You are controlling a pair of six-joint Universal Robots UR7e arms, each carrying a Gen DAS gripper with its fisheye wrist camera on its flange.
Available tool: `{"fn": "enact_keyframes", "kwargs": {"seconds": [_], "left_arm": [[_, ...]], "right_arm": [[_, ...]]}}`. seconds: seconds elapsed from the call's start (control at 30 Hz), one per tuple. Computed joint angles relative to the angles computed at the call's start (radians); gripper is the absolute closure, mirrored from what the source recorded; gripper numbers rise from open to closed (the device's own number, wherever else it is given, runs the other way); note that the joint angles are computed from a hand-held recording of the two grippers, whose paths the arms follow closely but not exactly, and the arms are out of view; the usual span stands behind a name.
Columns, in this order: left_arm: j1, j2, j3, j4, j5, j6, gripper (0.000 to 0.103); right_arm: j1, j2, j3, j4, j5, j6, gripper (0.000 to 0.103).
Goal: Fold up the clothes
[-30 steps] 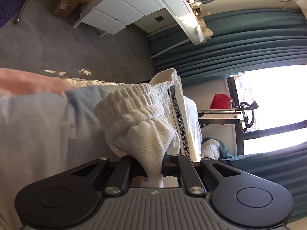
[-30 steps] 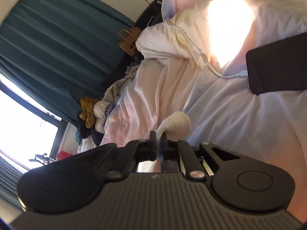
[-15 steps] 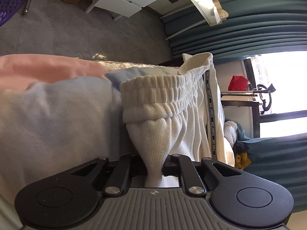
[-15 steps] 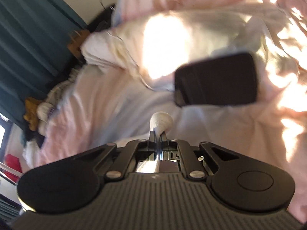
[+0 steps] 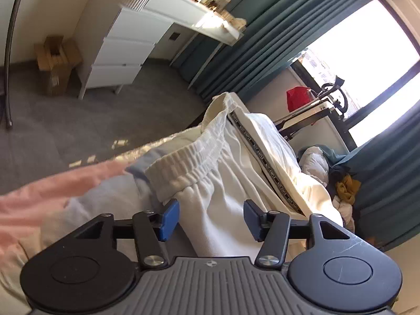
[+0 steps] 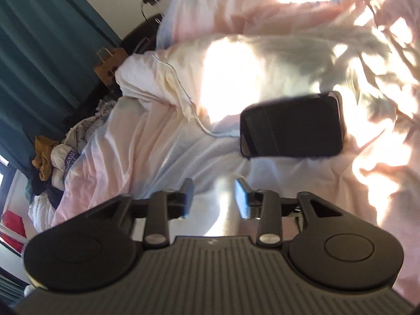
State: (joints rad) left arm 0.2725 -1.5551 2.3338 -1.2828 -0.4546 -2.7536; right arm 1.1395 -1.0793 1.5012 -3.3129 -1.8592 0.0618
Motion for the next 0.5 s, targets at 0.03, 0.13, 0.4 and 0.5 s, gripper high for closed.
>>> {"fn": "enact_keyframes", "kwargs": {"seconds": [0.03,0.13,0.4,0.5], "left_arm": [[-0.005,0.030,-0.030,0.030,0.000,0.005,0.037],[0.013,0.129,-0.124,0.076,0.036,0.067,0.030],[0.100,0.359,-0.234,-0.269,0.118,0.600,0.028],[0.139,0.479,-0.273,-0.459,0.166,0.792,0.029]], "right_arm": [[0.010,0.005,0.007,-0.056,-0.004,-0.044,0.042],[0.026,0.006,0.033,-0.157,0.038,-0.146,0.027],[0.047,-0.082,0.189,-0.068,0.348,-0.343,0.027],[0.058,-0.115,0.249,0.002,0.450,-0.435,0.028]]}}
